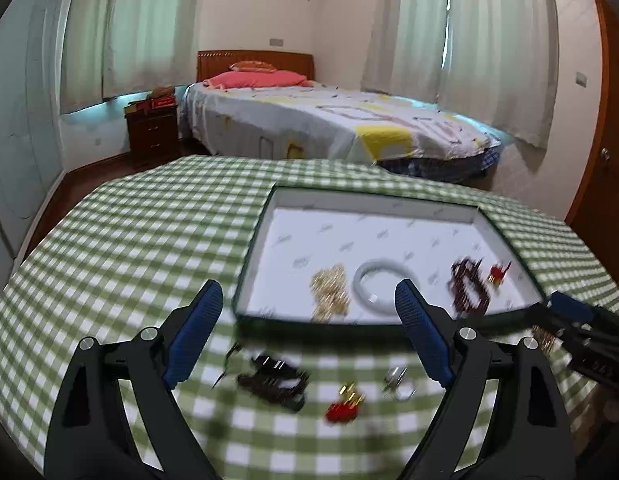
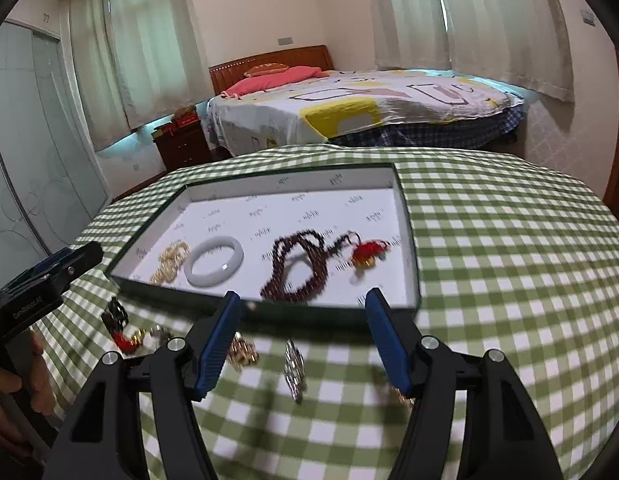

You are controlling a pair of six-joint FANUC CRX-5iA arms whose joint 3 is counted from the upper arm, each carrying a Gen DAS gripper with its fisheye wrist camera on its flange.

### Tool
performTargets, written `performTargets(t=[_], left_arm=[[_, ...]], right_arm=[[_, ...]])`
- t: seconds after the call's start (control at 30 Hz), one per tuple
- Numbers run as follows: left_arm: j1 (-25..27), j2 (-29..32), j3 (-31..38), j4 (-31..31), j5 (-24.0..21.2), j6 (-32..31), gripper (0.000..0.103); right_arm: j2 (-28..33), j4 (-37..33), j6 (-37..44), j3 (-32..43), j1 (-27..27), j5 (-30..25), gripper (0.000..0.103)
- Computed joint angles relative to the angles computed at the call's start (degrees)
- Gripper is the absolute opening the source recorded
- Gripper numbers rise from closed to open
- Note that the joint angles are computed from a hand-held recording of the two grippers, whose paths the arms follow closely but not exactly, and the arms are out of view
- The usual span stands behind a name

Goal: Organize jewelry
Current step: 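Withdraw both tools from the tray toward the black cord necklace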

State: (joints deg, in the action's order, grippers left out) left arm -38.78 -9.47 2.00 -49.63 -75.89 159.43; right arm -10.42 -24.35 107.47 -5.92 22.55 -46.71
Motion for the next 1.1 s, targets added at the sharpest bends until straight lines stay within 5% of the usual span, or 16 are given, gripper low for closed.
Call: performTargets(t=[0.3,0.63,0.9,1.1], left_arm=[[-1.1,-2.8,-4.5,2.9,-3.3,3.3,0.086],[1.1,-2.5,-5.3,5.7,-1.9,2.1,0.084],[5.5,-1.2,-5.0,9.5,0.1,-1.8,0.077],[9.4,-1.6,-6.8,14.7,2.5,-4.6,0.061]], right_arm=[[-3.5,1.2,-1.0,-4.8,0.0,0.6,0.063],[-4.6,1.2,-0.6,-6.1,0.9,0.6,0.063],[-3.9,0.7,-0.6,-5.4,0.4,0.0,0.063],[-3.4,0.3,-0.3,-5.1,0.2,-0.6,0.063]])
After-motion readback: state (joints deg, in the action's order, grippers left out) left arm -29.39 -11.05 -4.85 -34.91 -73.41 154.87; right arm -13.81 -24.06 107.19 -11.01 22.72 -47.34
